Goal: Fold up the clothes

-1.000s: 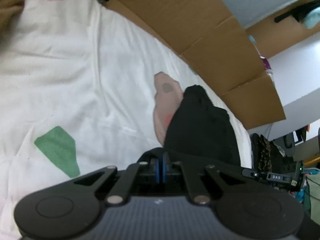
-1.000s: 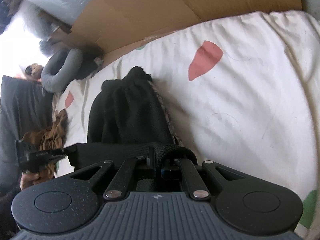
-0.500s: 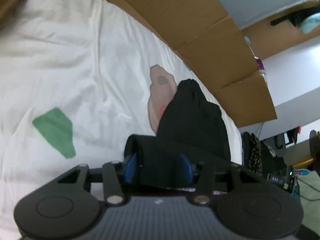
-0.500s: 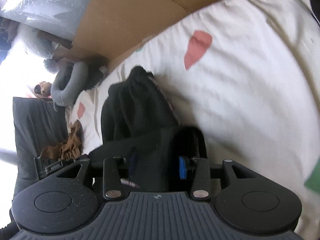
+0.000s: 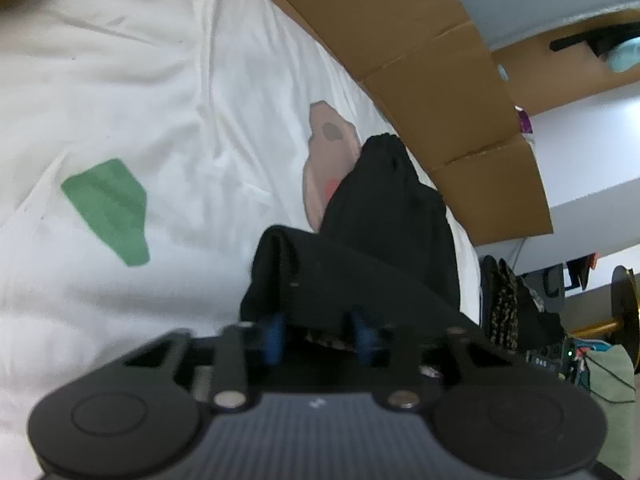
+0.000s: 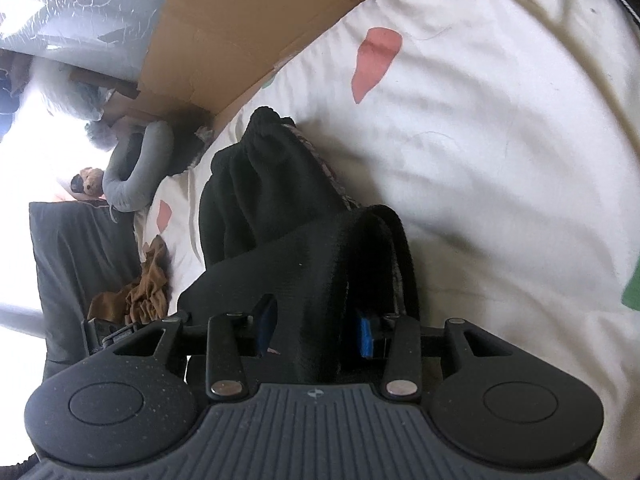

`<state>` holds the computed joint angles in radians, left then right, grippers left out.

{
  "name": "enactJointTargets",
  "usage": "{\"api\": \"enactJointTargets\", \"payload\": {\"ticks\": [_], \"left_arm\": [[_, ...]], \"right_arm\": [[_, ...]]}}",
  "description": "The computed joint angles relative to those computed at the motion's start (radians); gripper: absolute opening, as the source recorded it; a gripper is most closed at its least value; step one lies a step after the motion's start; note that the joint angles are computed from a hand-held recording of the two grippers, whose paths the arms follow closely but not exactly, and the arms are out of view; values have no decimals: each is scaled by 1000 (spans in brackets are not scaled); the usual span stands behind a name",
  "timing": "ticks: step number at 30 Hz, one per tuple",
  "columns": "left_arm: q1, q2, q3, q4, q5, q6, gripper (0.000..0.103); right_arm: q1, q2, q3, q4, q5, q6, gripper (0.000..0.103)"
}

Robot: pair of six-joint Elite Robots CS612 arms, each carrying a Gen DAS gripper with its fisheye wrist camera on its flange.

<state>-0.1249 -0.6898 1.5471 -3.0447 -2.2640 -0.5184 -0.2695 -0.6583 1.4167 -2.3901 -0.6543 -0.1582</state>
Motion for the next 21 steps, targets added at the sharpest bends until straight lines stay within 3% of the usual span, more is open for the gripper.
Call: {"api": "enactJointTargets", "payload": {"ticks": [2, 9, 10, 12, 14, 16, 21], "left_arm": [[2, 6, -12, 5, -13, 5, 11], [6, 17, -47, -34, -27, 2, 10], [5, 19, -53, -35, -25, 1, 10], [3, 24, -62, -39, -13, -11, 10], [1, 29, -70, -46, 2, -31, 10], [-2, 33, -78, -55, 13, -46, 10], [-5, 36, -107, -25, 33, -46, 14]], "right_arm": [[4, 1, -9, 2, -3, -10, 16], [8, 19, -50, -24, 19, 23, 17], [10, 25, -61, -23, 18, 34, 18], [12, 36, -80, -26, 15, 57, 30], [16, 44, -96, -25, 13, 68, 31], [18, 52, -109, -29, 14, 84, 42], [19, 71, -133, -67, 23, 155, 52]]}}
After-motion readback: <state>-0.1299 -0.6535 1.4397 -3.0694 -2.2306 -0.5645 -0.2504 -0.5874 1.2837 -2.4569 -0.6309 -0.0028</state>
